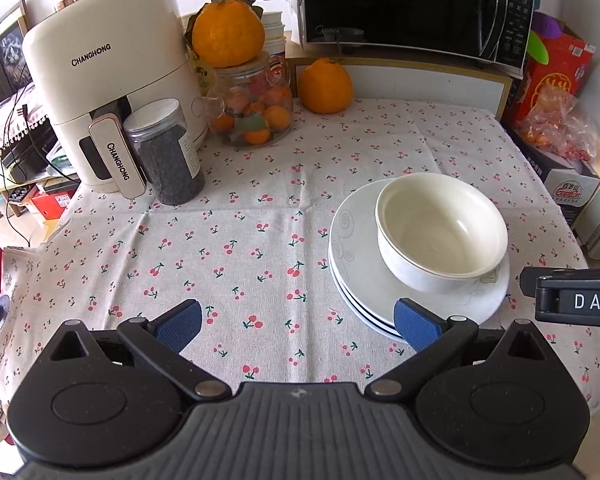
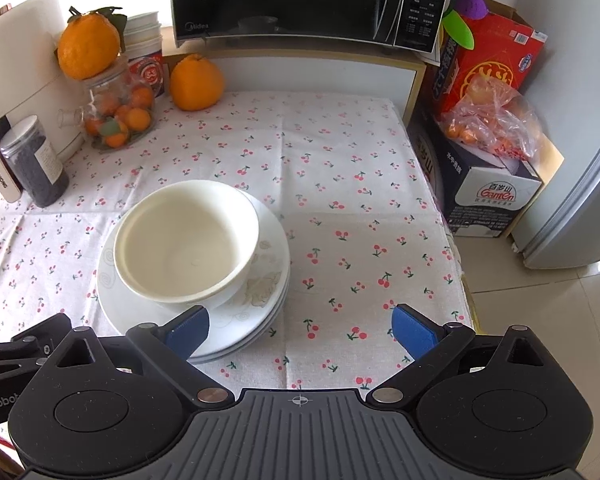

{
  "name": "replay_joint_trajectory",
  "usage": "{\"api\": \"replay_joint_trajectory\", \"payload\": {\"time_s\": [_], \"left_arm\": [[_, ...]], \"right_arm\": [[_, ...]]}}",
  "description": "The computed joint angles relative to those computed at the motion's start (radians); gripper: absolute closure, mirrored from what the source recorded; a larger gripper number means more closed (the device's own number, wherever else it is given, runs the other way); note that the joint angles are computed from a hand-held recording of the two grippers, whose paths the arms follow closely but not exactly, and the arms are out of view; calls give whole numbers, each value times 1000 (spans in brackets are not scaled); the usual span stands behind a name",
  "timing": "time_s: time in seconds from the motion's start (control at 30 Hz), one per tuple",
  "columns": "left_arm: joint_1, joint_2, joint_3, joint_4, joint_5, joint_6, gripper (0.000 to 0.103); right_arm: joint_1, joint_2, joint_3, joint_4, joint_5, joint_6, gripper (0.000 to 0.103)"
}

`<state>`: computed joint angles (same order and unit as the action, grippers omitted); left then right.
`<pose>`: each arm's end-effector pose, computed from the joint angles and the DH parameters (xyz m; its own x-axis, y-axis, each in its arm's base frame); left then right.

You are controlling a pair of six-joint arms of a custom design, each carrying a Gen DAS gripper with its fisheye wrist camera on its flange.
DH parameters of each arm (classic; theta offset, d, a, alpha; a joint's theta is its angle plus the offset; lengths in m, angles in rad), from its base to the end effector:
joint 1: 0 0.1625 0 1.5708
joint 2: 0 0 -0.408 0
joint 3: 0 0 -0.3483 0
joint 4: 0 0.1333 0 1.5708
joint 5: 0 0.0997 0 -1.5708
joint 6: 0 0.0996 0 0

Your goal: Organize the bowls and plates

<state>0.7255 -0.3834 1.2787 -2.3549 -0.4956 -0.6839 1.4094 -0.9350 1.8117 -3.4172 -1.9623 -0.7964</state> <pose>-0.3697 -0.6231 -0.0148 -0.6578 -0.0906 -0.7478 0.4231 0.7768 -0.4664 -0.0019 -0.6049 0.2532 -0.6676 -0.0780 0.7404 -0.5525 0.7186 -0.4224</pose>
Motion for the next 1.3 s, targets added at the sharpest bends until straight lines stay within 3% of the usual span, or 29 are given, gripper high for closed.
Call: {"api": "replay_joint_trajectory", "payload": {"time_s": [1.3], "left_arm": [[-5, 3, 2, -2, 0, 3, 0]], "right_arm": [[-1, -2, 8, 25, 6, -19, 4]]}}
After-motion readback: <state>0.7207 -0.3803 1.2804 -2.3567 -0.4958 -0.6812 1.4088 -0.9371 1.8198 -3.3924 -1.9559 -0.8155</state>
